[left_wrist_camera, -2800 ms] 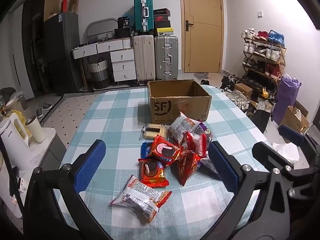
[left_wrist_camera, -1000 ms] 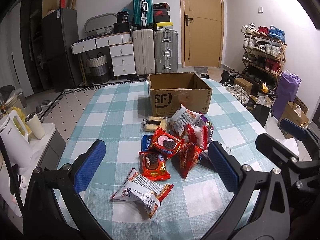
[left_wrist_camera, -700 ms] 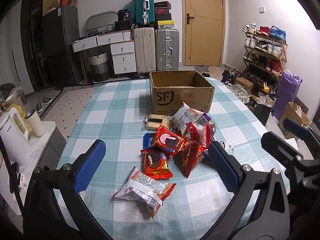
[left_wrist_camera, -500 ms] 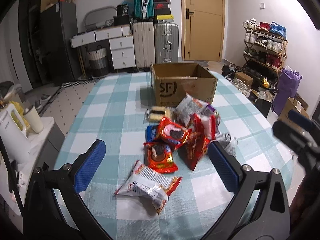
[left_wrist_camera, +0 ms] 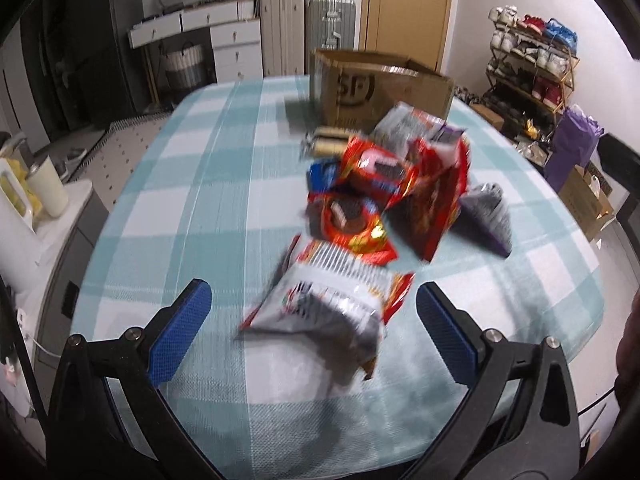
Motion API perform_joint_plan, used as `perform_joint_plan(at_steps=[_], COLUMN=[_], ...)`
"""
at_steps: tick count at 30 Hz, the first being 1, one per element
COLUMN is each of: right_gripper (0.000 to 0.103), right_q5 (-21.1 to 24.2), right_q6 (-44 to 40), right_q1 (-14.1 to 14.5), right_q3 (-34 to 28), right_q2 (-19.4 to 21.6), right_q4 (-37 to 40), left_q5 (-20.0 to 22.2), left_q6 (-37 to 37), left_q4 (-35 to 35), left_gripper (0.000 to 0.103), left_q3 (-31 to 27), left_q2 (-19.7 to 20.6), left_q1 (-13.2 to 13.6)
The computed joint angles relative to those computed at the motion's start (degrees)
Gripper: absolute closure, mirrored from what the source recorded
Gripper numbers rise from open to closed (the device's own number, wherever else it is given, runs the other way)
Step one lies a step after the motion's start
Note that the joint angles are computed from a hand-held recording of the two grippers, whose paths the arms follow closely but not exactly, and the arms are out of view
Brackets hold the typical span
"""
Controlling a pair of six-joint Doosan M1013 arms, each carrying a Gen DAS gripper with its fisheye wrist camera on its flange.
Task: Organize snacks
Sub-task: 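Reach the left gripper to the white chip bag and close on it, then lift the white chip bag with the left gripper while the right gripper reaches the white-and-purple bag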
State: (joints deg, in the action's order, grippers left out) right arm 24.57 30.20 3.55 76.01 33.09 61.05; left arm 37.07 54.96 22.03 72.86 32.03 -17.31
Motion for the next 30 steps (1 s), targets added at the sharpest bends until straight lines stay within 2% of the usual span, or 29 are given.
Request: perform_joint_plan(at_steps=[7, 16, 22, 24, 26, 30], right_gripper=[0.000, 0.000, 0.000, 0.000, 0.000, 0.000], right_q5=[1.1, 2.9, 3.7, 3.8, 4.0, 4.3], right_q6=[4.6, 9.5, 11.1, 11.5, 11.9, 12.3], right_q1=[0.1, 0.1, 0.0, -0.1, -0.2, -0.2], right_q3=[-1.8, -4.1, -5.0, -5.2, -5.3, -5.1], right_q2=[1.8, 4.0, 5.1, 5.3, 5.4, 5.4], right_q4=[-4.7, -9.0, -10.2, -10.5, -10.7, -10.8], left_q5=[1.1, 3.7, 2.9, 2.6, 2.0, 0.0], left_q6=[4.6, 7.6, 8.1, 9.7, 13.0, 20.3], left_q4=[-6.0, -10.2, -12.2, -15.0, -20.4, -32.1], left_gripper=[0.001, 0.001, 0.002, 0.007, 0.021, 0.036], left_q3=[-1.4, -4.2, -5.0, -5.0, -4.8, -3.7], left_q2=[1.9, 4.0, 4.7, 4.8, 4.8, 4.6], left_q1=[0.8, 1.3, 2.0, 2.4, 3.2, 4.9])
